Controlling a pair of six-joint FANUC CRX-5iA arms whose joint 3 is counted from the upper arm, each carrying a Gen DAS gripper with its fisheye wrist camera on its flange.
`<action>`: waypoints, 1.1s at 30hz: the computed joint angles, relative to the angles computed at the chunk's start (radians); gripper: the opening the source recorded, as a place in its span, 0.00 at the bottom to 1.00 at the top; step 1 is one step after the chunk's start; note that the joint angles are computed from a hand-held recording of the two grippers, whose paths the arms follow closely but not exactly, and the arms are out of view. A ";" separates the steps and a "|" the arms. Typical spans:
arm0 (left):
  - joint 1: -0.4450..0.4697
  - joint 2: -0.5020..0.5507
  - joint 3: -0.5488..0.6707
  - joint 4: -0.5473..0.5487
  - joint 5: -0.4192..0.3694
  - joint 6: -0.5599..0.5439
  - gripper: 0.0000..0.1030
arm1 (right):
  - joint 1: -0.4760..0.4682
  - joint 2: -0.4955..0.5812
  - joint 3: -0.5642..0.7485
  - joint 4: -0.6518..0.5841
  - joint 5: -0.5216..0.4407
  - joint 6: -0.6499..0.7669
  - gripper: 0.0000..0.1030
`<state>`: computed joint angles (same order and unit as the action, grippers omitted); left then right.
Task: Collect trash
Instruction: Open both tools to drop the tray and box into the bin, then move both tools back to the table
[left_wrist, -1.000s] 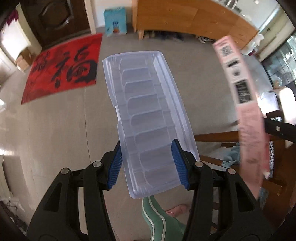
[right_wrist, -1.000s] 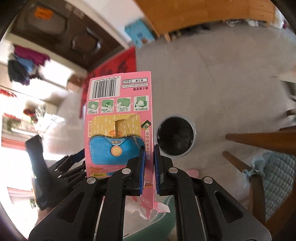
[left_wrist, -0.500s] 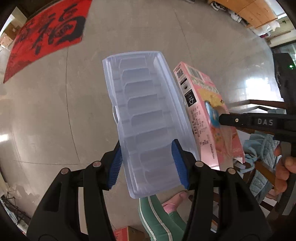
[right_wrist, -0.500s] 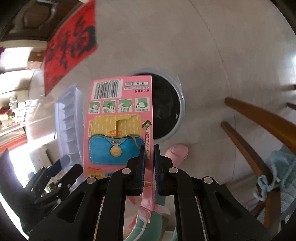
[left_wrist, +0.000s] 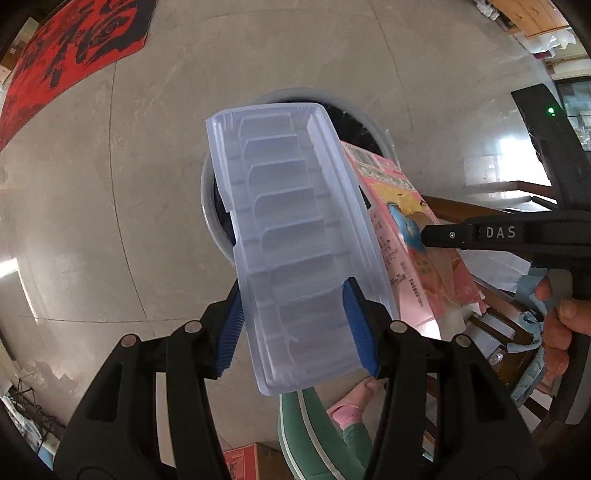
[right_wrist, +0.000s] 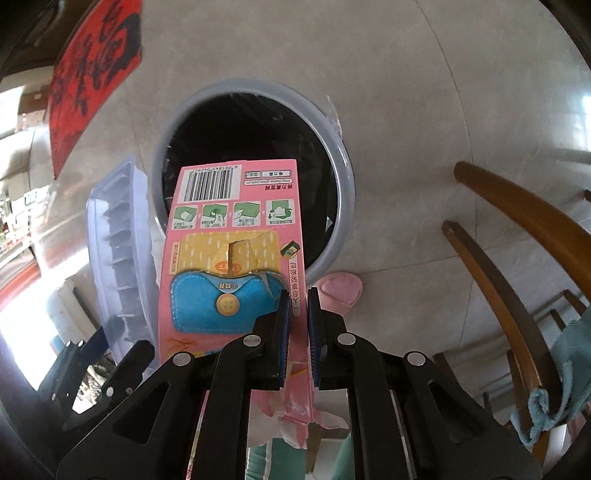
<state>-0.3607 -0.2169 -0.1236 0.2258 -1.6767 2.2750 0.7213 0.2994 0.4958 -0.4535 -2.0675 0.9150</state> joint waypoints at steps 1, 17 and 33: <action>-0.001 0.003 0.002 -0.004 -0.002 -0.005 0.49 | 0.000 0.003 -0.003 -0.005 -0.002 -0.001 0.10; 0.003 0.072 0.054 -0.038 -0.034 -0.031 0.61 | -0.023 0.020 0.028 0.030 0.030 -0.012 0.43; -0.132 0.206 0.562 -0.244 -0.327 -0.028 0.61 | -0.011 0.015 0.519 0.013 -0.110 -0.089 0.44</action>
<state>-0.4926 -0.0108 0.4384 -0.0179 -2.0038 2.2467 0.7102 0.3139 1.0143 -0.4405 -2.1780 0.8265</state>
